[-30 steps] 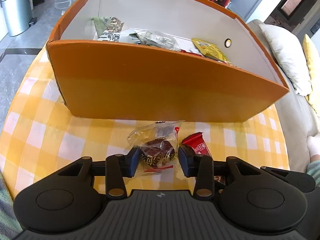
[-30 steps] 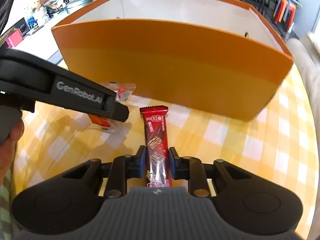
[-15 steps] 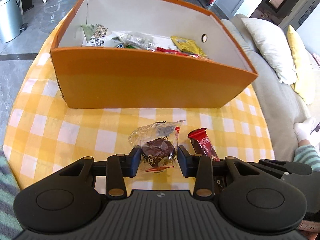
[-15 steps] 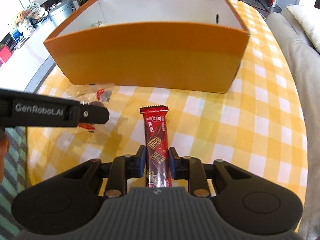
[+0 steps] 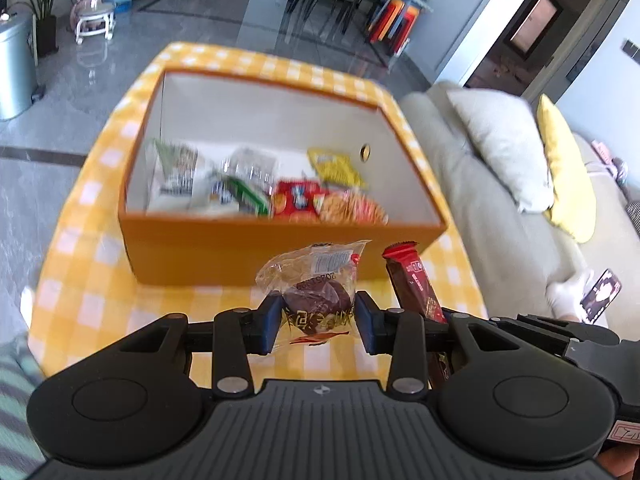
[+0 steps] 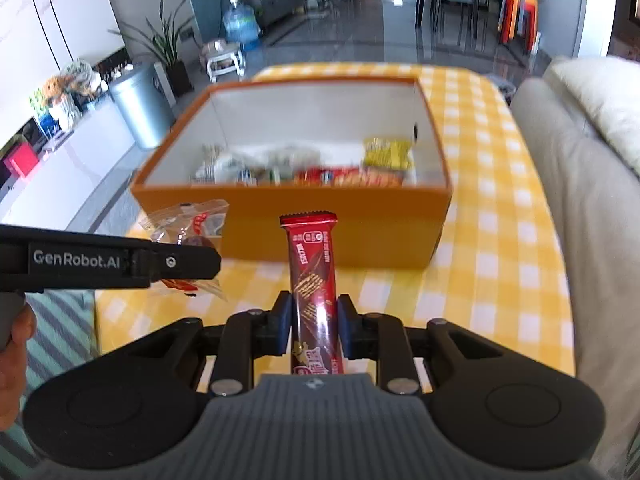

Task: Organize snacks
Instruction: 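Lift the chocolate bar and clear pack over the box rim and lower inside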

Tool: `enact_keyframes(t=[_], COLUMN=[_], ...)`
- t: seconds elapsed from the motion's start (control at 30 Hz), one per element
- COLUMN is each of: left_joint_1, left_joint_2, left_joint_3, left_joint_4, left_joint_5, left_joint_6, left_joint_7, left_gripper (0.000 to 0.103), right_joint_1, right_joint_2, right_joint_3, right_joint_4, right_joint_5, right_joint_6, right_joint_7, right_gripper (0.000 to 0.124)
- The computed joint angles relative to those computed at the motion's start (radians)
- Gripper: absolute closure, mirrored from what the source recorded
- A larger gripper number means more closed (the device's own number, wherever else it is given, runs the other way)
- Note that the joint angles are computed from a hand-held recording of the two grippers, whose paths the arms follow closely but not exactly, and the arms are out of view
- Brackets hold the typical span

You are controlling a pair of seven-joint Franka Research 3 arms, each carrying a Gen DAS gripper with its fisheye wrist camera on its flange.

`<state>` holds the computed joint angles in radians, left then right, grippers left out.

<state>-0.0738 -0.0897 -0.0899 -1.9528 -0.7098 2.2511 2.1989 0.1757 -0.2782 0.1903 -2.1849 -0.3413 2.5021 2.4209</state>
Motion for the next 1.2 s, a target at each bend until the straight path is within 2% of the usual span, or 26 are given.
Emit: enact_keyframes(t=[0.3,0.6,0.8,0.97,1.2], left_joint_1=[0.011,0.033,0.035,0.032,0.001], left_joint_2=[0.09,0.238,0.339,0.458,0.58], left_joint_3=[-0.023,-0.079,-0.113,-0.135,-0.154], left_joint_4=[0.147,0.341,0.449,0.59,0.732], left_joint_5=[0.002,0.102,0.222,0.332,0.467], left_joint_6=[0.016,-0.002,-0.027,-0.115,-0.177], left_joint_7=[0.0,-0.054,-0.108,-0.184,-0.239], left_gripper=[0.059,0.059,0.059,0.059,0.059], right_joint_1=[-0.023,-0.01,0.028,0.053,0.08], right_joint_2=[0.046,0.197,0.325,0.411,0.518], right_joint_3=[-0.017,-0.079,-0.131,-0.171,-0.211], right_joint_4=[0.091,0.274,0.419,0.492,0.595], right_joint_5=[-0.041,-0.071,-0.076,-0.041,-0.018], right_joint_6=[0.026,0.016,-0.061,-0.109,-0.189], right_joint_7=[-0.033,-0.102,-0.198,-0.319,-0.447], right_gripper=[0.103,0.103,0.103,0.103,0.104])
